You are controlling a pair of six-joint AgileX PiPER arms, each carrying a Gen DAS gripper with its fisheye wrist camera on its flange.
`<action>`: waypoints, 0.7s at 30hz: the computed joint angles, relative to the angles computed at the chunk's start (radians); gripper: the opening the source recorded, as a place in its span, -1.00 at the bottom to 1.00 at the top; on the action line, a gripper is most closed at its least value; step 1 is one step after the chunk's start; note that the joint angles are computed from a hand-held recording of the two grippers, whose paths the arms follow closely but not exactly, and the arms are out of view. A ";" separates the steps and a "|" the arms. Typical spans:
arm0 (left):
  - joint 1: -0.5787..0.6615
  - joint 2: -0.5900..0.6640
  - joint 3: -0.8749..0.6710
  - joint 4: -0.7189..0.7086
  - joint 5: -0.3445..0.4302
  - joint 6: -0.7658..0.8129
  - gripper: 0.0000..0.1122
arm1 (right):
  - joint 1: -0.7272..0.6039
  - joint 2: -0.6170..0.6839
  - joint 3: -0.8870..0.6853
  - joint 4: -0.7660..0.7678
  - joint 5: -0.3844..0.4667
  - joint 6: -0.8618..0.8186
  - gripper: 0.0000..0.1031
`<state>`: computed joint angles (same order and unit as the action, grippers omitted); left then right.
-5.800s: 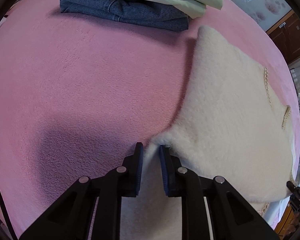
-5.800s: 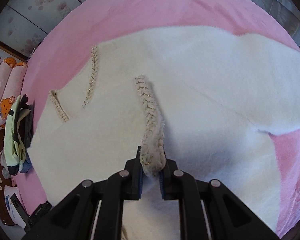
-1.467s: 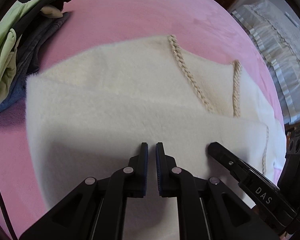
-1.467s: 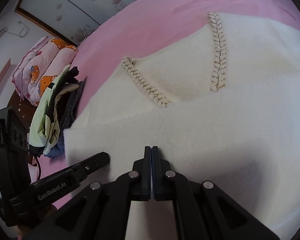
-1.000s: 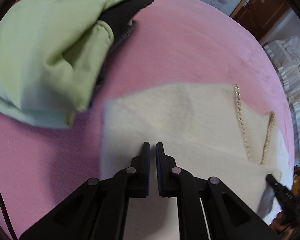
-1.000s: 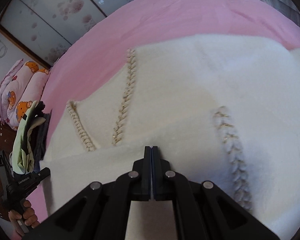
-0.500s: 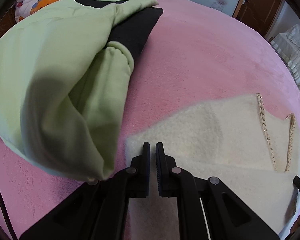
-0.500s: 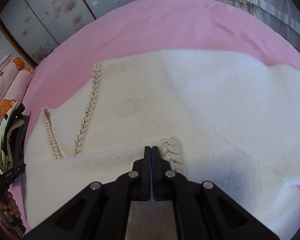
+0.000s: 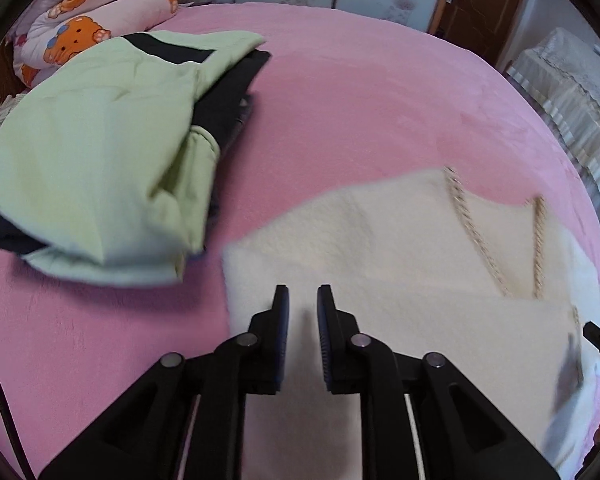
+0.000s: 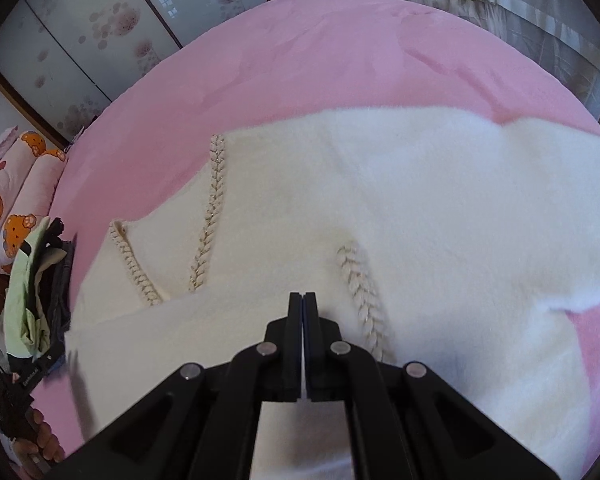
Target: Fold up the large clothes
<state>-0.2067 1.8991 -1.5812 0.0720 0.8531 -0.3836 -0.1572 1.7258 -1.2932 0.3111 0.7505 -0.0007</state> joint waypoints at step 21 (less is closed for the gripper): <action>-0.589 -0.615 0.488 0.080 0.361 -0.426 0.19 | -0.238 -0.631 0.633 0.164 0.346 -0.187 -0.08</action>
